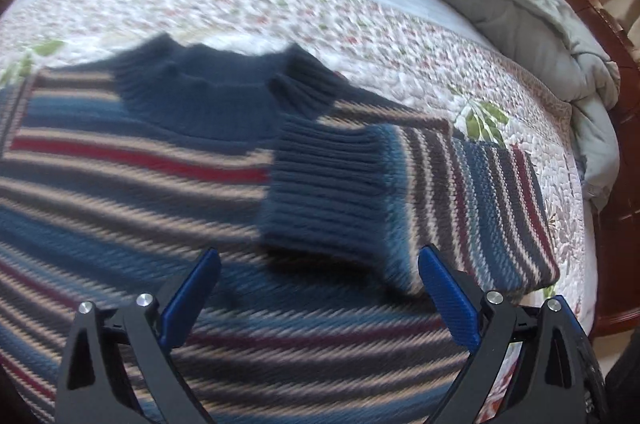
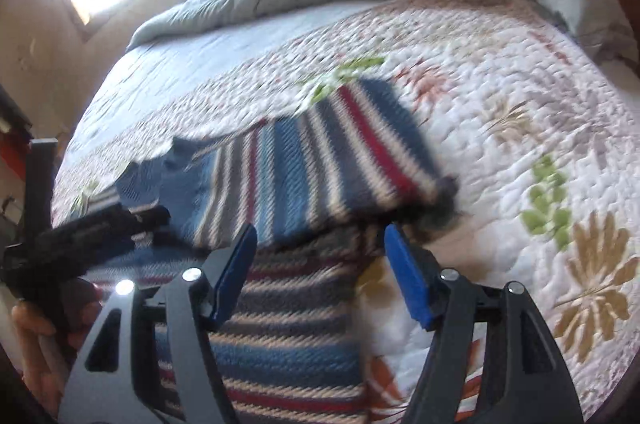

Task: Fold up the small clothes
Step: 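Grasp the other sleeve cuff with the left gripper and fold it across the body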

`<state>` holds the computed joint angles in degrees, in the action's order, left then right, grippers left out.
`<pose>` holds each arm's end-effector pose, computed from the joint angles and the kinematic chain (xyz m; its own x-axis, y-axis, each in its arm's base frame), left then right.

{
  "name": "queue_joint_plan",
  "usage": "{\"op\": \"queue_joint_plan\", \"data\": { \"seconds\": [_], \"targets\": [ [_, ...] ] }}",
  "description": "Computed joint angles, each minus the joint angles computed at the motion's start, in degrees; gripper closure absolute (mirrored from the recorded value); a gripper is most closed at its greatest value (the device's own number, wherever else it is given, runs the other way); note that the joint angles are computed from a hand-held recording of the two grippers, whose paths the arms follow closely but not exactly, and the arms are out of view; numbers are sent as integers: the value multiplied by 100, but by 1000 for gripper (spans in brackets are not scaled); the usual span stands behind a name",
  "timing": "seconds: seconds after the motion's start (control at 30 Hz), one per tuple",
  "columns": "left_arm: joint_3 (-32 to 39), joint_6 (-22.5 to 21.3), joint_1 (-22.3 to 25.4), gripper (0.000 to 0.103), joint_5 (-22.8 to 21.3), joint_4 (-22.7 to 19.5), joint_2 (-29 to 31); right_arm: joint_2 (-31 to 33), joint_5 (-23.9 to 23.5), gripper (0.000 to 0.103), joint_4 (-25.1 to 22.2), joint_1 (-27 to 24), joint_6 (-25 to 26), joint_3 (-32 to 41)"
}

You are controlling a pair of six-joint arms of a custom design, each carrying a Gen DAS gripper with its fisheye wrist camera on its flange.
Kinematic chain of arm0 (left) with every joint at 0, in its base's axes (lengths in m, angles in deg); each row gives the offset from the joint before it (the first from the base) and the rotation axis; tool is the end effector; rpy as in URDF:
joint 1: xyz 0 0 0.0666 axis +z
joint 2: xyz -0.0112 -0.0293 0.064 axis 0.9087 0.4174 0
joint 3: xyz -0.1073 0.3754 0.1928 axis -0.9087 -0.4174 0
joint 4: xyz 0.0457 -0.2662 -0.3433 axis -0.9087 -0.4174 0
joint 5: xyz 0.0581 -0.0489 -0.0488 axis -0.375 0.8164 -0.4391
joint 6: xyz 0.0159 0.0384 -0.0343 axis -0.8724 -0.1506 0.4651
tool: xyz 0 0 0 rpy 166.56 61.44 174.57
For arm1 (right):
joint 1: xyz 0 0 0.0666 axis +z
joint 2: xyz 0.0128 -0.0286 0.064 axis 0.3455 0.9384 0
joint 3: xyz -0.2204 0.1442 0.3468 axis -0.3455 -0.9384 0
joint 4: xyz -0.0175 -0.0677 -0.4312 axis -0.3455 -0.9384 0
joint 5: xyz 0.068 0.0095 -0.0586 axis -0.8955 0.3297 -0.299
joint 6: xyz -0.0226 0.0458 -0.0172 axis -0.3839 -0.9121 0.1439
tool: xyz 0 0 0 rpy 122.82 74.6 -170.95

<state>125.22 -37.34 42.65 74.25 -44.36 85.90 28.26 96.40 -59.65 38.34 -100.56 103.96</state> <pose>0.5911 -0.2577 0.3279 -0.9536 0.1156 -0.2779 0.2092 0.9183 -0.3361 0.4203 0.1275 0.3673 -0.7050 0.4382 -0.5577 0.3985 0.8952 0.1996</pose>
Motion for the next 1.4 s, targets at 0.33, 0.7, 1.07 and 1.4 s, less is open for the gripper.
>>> {"op": "queue_joint_plan", "data": {
  "seconds": [0.33, 0.7, 1.07, 1.4],
  "targets": [
    [175, 466, -96, 79, -18, 112, 163, -63, 81, 28, 41, -179, 152, -115],
    [-79, -20, 488, 95, -623, 819, -508, -45, 148, 27, 12, -175, 217, -123],
    [-416, 45, 1274, 94, -795, 882, -262, 261, -704, 25, 299, -353, 47, -206],
    [-745, -353, 1179, 86, -1166, 1175, -306, 640, -1150, 35, 570, -414, 86, -141]
  ]
}}
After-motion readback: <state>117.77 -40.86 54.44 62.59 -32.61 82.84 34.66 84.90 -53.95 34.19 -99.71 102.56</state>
